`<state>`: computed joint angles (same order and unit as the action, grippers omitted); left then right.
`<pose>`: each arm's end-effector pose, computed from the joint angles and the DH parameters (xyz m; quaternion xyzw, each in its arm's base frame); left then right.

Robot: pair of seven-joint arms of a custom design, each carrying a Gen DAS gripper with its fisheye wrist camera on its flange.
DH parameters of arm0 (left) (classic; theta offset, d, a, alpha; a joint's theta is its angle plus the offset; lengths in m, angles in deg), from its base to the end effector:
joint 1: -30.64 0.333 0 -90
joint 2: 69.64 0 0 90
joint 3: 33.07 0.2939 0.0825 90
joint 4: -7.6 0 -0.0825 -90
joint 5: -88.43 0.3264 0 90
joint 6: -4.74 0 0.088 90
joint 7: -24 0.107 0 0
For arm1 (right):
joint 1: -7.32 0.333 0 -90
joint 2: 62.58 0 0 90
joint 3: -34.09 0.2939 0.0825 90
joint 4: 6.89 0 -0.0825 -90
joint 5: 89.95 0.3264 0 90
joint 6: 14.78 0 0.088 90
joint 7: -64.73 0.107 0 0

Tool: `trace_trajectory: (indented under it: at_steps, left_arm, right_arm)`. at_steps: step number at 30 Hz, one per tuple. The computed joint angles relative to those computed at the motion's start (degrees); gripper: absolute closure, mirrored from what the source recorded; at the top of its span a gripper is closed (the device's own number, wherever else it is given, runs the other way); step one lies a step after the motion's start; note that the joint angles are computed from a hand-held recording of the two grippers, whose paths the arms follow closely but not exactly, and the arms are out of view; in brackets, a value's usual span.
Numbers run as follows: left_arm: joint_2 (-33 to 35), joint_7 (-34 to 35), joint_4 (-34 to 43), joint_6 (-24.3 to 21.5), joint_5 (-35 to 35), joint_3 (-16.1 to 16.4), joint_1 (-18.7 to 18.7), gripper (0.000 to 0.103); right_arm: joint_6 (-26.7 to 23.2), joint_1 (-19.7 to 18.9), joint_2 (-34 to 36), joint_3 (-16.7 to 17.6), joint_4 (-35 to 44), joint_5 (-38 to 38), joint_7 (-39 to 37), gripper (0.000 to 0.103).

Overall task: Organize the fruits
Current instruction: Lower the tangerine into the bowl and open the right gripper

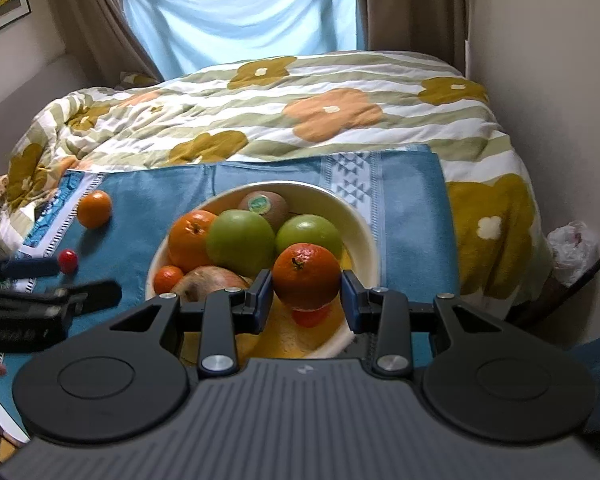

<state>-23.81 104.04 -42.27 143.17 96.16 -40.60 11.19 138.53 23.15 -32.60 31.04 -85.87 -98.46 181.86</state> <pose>0.6775 -0.2925 0.5118 -0.5573 0.7449 -0.3170 0.1846 0.6710 0.1665 0.5033 -0.6107 0.6935 -0.2198 0.3126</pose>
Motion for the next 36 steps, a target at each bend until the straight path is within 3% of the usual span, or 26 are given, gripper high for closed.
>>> trace_trajectory:
  at_steps: [5, 12, 13, 15, 18, 36]
  left_arm:
    - [-3.77, -2.79, -6.48, 2.4, 2.56, 1.7, -0.55, 0.005]
    - [-8.45, -6.76, -15.55, 7.17, 3.47, 1.44, 0.38, 0.005]
    - [-8.98, -7.24, -16.42, 7.52, 3.79, 1.52, 0.34, 0.005]
    - [-9.78, -7.99, -17.67, 8.09, 4.66, 1.74, 0.18, 0.005]
    - [-11.06, -8.87, -19.7, 9.02, 5.77, 1.87, 0.09, 0.005]
    - [-23.15, -17.39, -34.04, 14.74, 13.97, 3.3, 0.21, 0.005]
  right_arm:
    - [-0.71, -0.48, 2.45, 0.77, 2.91, 2.09, 0.47, 0.052]
    - [0.66, -1.53, 3.69, 1.86, 3.19, 4.23, -1.81, 0.048]
    - [1.79, -1.96, 3.49, 2.34, 2.49, 4.87, -2.6, 0.043]
    - [4.09, -1.38, 2.26, 1.49, 0.13, 4.57, -2.15, 0.019]
    - [6.89, -0.62, 0.27, 0.39, -3.29, 3.76, -1.22, 0.004]
    - [4.53, 0.22, -8.53, 0.39, -10.71, -1.05, 0.05, 0.004]
